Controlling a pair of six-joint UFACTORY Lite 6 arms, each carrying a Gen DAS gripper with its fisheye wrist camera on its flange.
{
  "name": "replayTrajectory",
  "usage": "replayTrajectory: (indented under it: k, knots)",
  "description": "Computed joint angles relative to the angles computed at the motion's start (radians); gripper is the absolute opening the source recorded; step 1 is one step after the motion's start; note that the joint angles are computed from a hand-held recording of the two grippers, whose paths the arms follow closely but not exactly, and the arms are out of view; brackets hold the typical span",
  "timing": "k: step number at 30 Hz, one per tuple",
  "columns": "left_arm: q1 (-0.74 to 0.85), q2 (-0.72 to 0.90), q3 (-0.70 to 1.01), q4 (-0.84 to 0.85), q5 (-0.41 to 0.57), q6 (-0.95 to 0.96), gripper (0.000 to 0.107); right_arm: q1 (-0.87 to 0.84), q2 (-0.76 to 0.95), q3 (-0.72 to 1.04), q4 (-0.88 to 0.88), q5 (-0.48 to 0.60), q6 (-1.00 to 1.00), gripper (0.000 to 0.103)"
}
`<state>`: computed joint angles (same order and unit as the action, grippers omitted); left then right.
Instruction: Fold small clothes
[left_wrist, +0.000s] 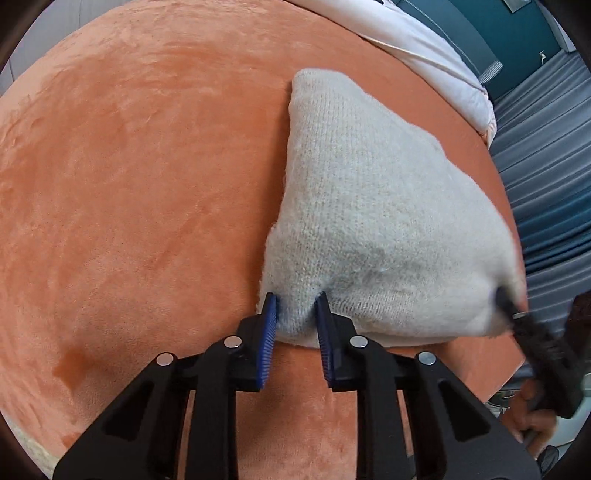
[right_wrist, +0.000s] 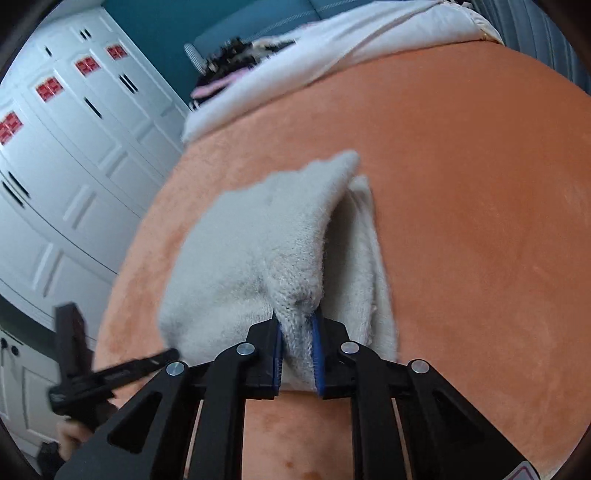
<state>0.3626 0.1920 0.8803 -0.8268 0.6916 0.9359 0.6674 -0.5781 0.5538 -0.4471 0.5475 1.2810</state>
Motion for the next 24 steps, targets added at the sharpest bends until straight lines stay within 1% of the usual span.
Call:
replayTrajectory:
  k: [1,2,3,4,5,7,9,10,11,13,14,15,16,17,18,19,20,21,23,24]
  knots:
    - [-0.023,0.011,0.003,0.005,-0.026,-0.018,0.022,-0.04,0.079,-0.04,0.047,-0.044,-0.075,0.011]
    - [-0.04,-0.006,-0.011,0.025,-0.045,-0.043,0.023,-0.067,0.117,-0.089,0.078,-0.112,-0.108,0.011]
    - [-0.056,-0.03,-0.019,0.051,-0.06,-0.071,0.023,-0.084,0.113,-0.098,0.102,-0.138,-0.1,0.011]
    - [-0.073,-0.069,-0.028,0.1,-0.068,-0.115,0.025,-0.087,0.067,-0.098,0.132,-0.121,-0.099,0.013]
    - [-0.082,-0.121,-0.042,0.139,-0.063,-0.15,0.025,-0.072,0.024,-0.078,0.124,-0.067,-0.068,0.014]
    - [-0.065,-0.233,-0.067,0.129,-0.022,-0.134,0.023,0.017,-0.018,-0.006,0.012,0.061,0.071,0.018]
    - [-0.063,-0.29,-0.053,0.102,0.012,-0.127,0.028,0.114,0.009,0.087,-0.103,0.175,0.159,0.02]
    - [-0.072,-0.291,-0.024,0.087,0.019,-0.141,0.032,0.134,0.036,0.129,-0.138,0.198,0.17,0.02]
    - [-0.086,-0.272,0.002,0.077,0.011,-0.15,0.034,0.141,0.057,0.16,-0.15,0.202,0.169,0.02]
    - [-0.141,-0.198,0.053,0.119,-0.052,-0.215,0.034,0.134,0.143,0.214,-0.168,0.173,0.165,0.022]
    - [-0.168,-0.137,0.076,0.153,-0.091,-0.257,0.034,0.108,0.197,0.224,-0.17,0.141,0.146,0.022]
    - [-0.181,-0.079,0.092,0.183,-0.113,-0.287,0.036,0.064,0.262,0.245,-0.141,0.127,0.087,0.023]
    - [-0.194,-0.02,0.11,0.21,-0.128,-0.318,0.039,0.013,0.356,0.26,-0.096,0.113,0.019,0.022]
    - [-0.202,0.005,0.107,0.214,-0.155,-0.323,0.048,-0.036,0.41,0.245,-0.07,0.068,-0.032,0.021]
    - [-0.201,0.003,0.093,0.198,-0.17,-0.305,0.049,-0.058,0.423,0.231,-0.065,0.028,-0.041,0.02]
    - [-0.197,-0.005,0.088,0.195,-0.17,-0.295,0.049,-0.058,0.393,0.216,-0.065,0.029,-0.008,0.02]
    - [-0.191,-0.013,0.086,0.193,-0.161,-0.285,0.049,-0.052,0.327,0.2,-0.046,0.043,0.008,0.02]
    - [-0.187,-0.018,0.084,0.191,-0.156,-0.277,0.049,-0.029,0.267,0.191,-0.061,0.08,0.055,0.021]
    - [-0.185,-0.011,0.076,0.178,-0.168,-0.258,0.052,0.08,0.143,0.178,-0.18,0.179,0.229,0.021]
    - [-0.189,-0.008,0.071,0.174,-0.178,-0.259,0.052,0.136,0.124,0.186,-0.24,0.229,0.301,0.024]
